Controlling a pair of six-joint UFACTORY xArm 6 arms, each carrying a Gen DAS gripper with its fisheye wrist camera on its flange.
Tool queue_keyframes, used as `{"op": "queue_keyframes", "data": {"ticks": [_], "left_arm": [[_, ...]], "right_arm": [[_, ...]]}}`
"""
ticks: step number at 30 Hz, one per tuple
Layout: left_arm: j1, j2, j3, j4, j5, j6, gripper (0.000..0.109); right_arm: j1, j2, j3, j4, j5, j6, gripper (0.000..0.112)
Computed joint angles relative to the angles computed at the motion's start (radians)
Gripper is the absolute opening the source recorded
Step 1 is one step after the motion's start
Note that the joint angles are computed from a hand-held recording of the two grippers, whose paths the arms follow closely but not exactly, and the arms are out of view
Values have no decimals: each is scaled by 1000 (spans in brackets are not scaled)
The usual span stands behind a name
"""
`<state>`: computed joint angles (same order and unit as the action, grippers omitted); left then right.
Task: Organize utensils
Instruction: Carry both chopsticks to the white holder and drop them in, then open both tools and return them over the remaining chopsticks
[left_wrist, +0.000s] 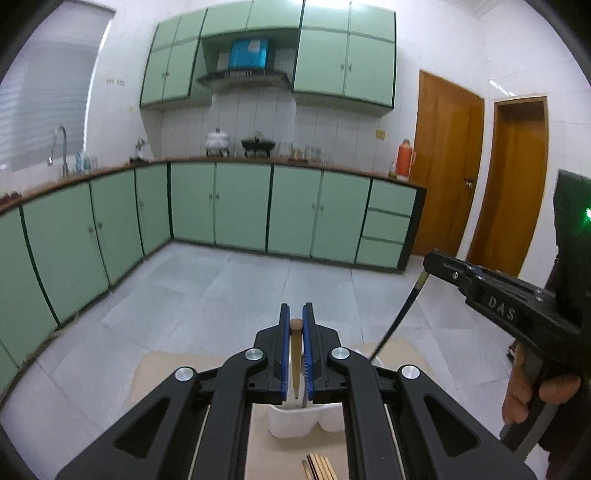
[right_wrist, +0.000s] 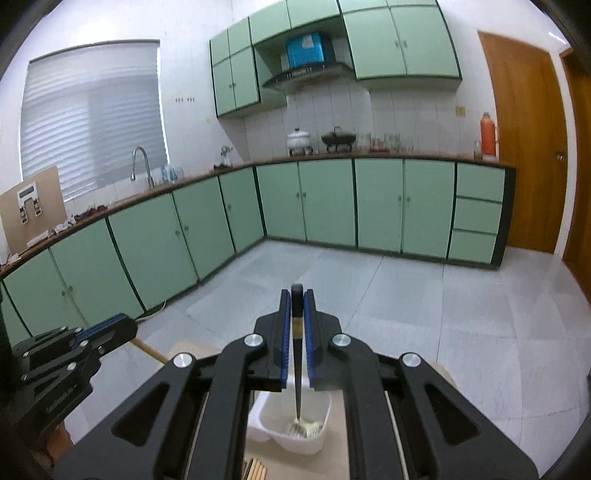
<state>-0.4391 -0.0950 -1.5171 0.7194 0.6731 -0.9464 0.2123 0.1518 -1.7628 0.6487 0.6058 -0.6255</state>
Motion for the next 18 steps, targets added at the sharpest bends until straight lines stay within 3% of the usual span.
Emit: {"op": "queue_keyframes", "data": {"ticks": [4,8,11,15,18], "left_arm": [[-2,-37,46,23,-8,-29,15],[-17,-100,97,77,19,-78,27],[-45,-157,148,127,52,-123,39],[-105,-250,245,190,122,-191,46],[-175,-336,363,217,185,-255,48]], "right_arm": [[-1,-62,102,21,-62,-28,33],[-23,-147,209,71,-104,-64,37],[-34,-235,324,116,-158,-119,47],[-45,-394,533,177,-216,-204,60],[-44,-514,698,205,-249,-256,60]]}}
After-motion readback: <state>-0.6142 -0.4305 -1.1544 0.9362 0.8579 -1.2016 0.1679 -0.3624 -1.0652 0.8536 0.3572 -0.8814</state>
